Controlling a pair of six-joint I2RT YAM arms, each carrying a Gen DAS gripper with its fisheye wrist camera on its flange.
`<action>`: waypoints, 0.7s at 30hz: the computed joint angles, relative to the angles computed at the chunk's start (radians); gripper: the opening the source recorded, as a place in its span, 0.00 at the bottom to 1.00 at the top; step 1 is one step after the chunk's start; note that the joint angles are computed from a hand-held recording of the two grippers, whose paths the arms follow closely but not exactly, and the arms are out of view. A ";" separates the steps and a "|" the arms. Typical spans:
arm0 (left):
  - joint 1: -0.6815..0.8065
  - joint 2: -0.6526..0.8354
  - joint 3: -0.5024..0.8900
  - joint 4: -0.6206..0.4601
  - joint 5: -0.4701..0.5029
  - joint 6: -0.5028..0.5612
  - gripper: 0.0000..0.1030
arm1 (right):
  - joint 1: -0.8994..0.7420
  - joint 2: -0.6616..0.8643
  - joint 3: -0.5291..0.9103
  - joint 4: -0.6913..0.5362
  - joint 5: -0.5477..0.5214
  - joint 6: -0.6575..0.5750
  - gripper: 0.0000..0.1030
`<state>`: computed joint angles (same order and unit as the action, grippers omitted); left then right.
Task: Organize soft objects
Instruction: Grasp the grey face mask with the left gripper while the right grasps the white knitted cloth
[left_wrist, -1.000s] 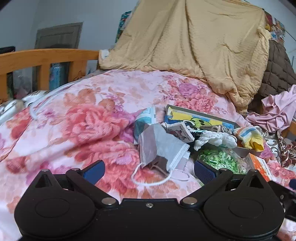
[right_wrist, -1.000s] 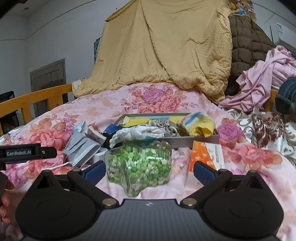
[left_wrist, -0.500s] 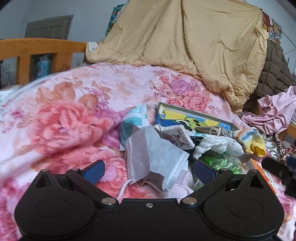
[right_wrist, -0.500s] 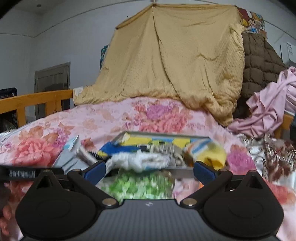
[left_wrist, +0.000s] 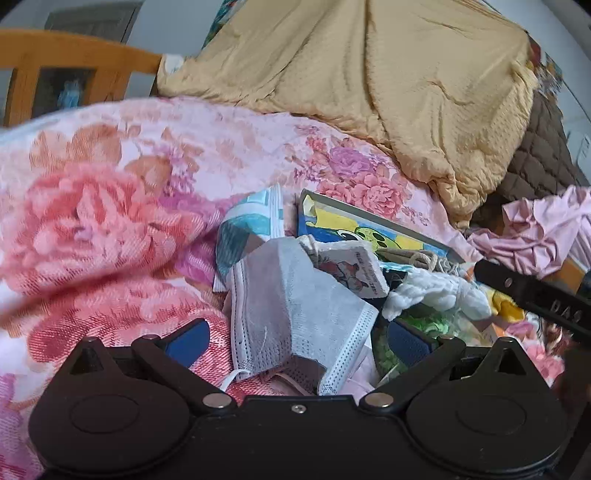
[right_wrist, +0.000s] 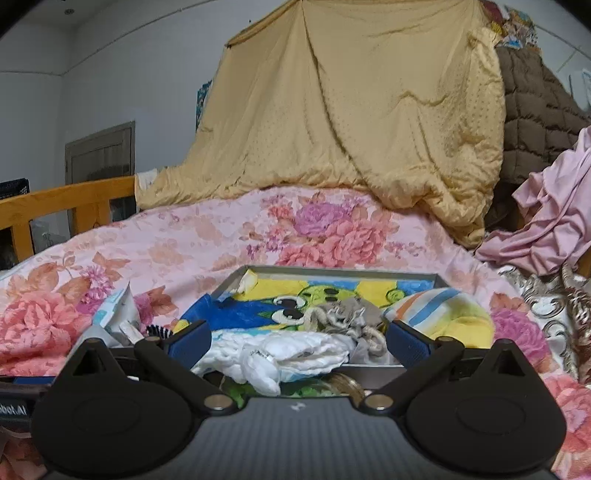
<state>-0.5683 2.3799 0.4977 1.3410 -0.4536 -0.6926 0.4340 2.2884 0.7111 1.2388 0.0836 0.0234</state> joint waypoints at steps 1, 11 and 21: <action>0.004 0.003 0.002 0.002 0.006 -0.009 0.99 | 0.000 0.006 0.013 -0.014 -0.007 -0.002 1.00; 0.034 0.033 0.015 0.045 0.063 -0.019 0.98 | 0.038 0.040 0.098 -0.099 -0.019 -0.051 1.00; 0.027 0.103 0.027 0.137 0.047 -0.006 0.84 | 0.034 0.066 0.136 -0.130 -0.037 -0.025 0.94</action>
<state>-0.5413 2.4824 0.5245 1.4779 -0.4066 -0.6989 0.4681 2.3548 0.8468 1.1089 0.0461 -0.0013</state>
